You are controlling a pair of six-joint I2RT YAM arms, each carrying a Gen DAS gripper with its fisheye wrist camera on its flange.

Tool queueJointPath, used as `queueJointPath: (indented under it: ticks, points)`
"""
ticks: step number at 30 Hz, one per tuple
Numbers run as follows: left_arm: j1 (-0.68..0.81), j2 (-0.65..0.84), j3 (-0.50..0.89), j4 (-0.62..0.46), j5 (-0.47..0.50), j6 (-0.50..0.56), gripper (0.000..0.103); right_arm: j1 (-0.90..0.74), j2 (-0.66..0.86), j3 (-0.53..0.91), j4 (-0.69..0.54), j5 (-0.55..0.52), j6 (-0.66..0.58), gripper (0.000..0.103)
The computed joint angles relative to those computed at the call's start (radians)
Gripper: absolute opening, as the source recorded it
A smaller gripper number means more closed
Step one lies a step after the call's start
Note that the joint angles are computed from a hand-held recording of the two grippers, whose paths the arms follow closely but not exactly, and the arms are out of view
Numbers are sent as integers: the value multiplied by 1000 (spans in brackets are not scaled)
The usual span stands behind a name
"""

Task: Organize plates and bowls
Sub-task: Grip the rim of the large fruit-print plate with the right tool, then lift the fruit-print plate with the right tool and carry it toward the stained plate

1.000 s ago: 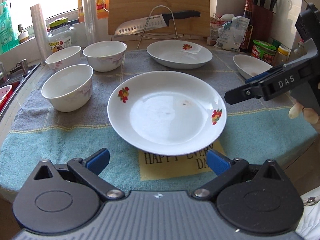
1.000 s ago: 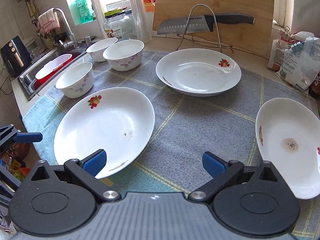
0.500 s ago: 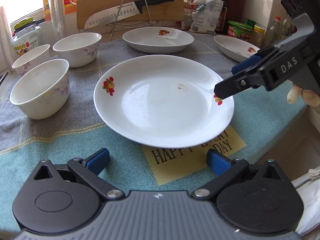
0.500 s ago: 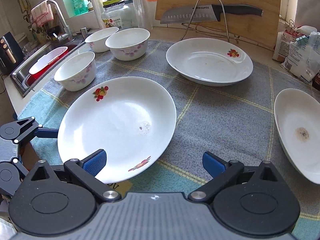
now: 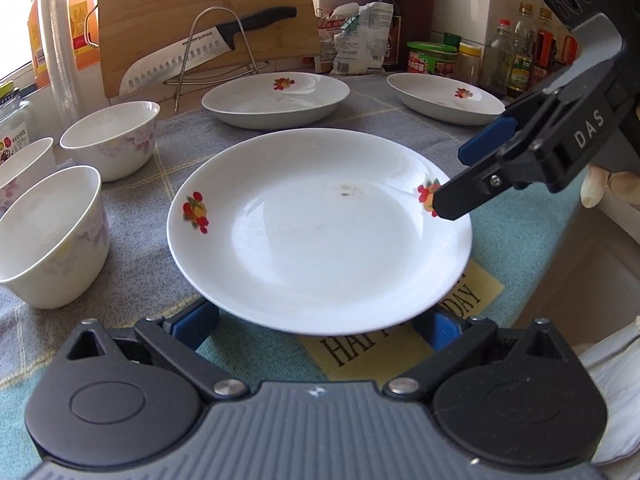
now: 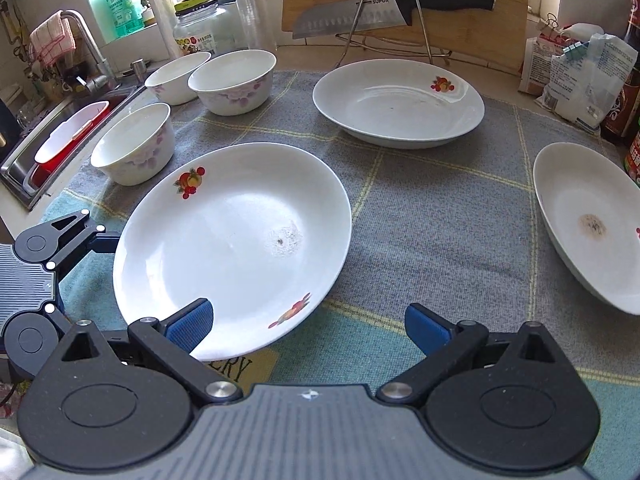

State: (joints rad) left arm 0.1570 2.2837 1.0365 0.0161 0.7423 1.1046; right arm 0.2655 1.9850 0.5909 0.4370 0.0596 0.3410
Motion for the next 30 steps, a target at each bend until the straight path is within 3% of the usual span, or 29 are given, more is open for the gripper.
queueJointPath:
  ticks: [21, 30]
  points:
    - [13, 13, -12, 38, 34, 0, 103, -112, 193, 296, -162, -232, -226, 103]
    - [12, 11, -23, 56, 34, -11, 103, -103, 257, 439, -270, -229, -345, 103]
